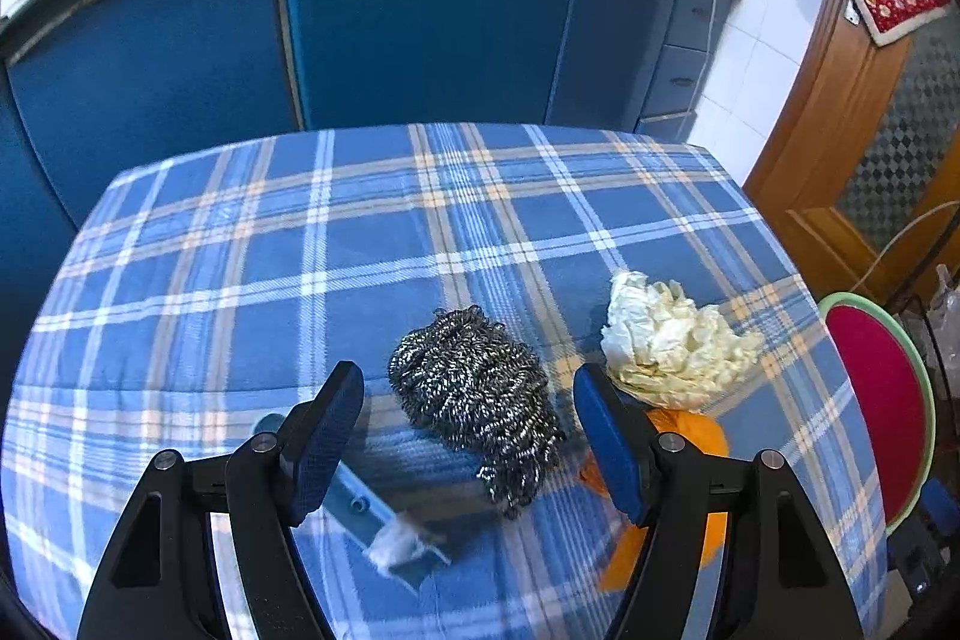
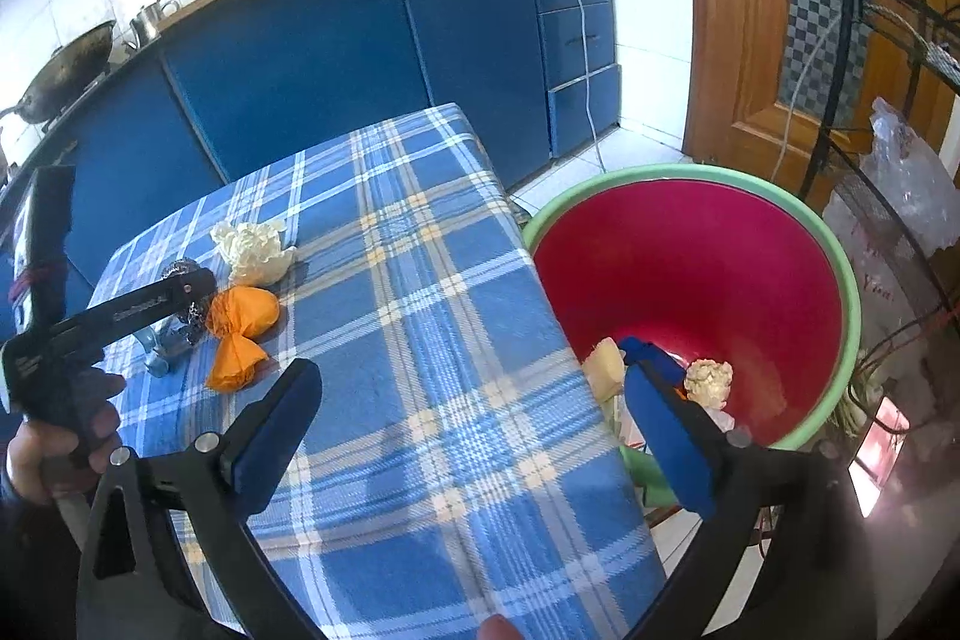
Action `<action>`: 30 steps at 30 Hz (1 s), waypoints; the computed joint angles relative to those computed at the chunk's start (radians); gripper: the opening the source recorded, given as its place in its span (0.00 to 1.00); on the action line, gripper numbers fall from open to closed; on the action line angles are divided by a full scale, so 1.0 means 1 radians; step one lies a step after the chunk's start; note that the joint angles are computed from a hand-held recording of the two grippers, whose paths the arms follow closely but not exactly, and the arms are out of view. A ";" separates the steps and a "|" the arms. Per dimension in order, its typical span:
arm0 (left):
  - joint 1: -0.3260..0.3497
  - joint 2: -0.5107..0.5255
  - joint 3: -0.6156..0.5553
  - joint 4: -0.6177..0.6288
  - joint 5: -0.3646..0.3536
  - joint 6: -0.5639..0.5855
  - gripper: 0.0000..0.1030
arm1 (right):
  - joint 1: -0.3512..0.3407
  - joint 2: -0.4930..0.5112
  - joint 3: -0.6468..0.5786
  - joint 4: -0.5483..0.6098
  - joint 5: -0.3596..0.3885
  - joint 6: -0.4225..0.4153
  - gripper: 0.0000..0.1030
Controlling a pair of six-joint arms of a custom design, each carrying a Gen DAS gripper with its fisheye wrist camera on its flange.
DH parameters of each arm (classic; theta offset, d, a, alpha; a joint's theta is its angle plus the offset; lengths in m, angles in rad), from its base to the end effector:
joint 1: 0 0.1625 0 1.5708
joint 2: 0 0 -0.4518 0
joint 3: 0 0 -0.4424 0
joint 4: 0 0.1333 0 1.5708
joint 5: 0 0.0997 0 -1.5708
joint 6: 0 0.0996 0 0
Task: Collect trash
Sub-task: 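Grasp the steel wool scrubber with the left gripper and lift it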
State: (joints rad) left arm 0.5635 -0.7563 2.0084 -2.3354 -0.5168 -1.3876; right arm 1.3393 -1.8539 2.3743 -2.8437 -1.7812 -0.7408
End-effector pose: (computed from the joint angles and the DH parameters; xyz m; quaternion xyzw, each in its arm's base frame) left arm -0.3325 -0.4702 -0.0378 -0.0393 0.8466 -0.3784 0.3722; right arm 0.0184 -0.4122 0.3734 0.1957 -0.9048 0.2774 0.2571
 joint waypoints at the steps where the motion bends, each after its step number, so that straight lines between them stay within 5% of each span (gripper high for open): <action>1: 0.006 0.002 0.007 -0.040 -0.004 0.021 0.72 | 0.003 0.004 0.001 -0.003 -0.002 0.000 0.97; 7: 0.021 0.004 0.028 -0.131 -0.011 0.074 0.72 | 0.028 0.037 -0.004 -0.013 -0.019 0.004 0.97; 21: 0.013 0.005 0.067 -0.257 0.009 0.155 0.42 | 0.122 0.168 -0.040 -0.062 -0.058 0.038 0.97; 30: -0.022 -0.056 0.115 -0.166 0.093 0.014 0.42 | 0.176 0.248 -0.057 -0.081 -0.069 0.050 0.97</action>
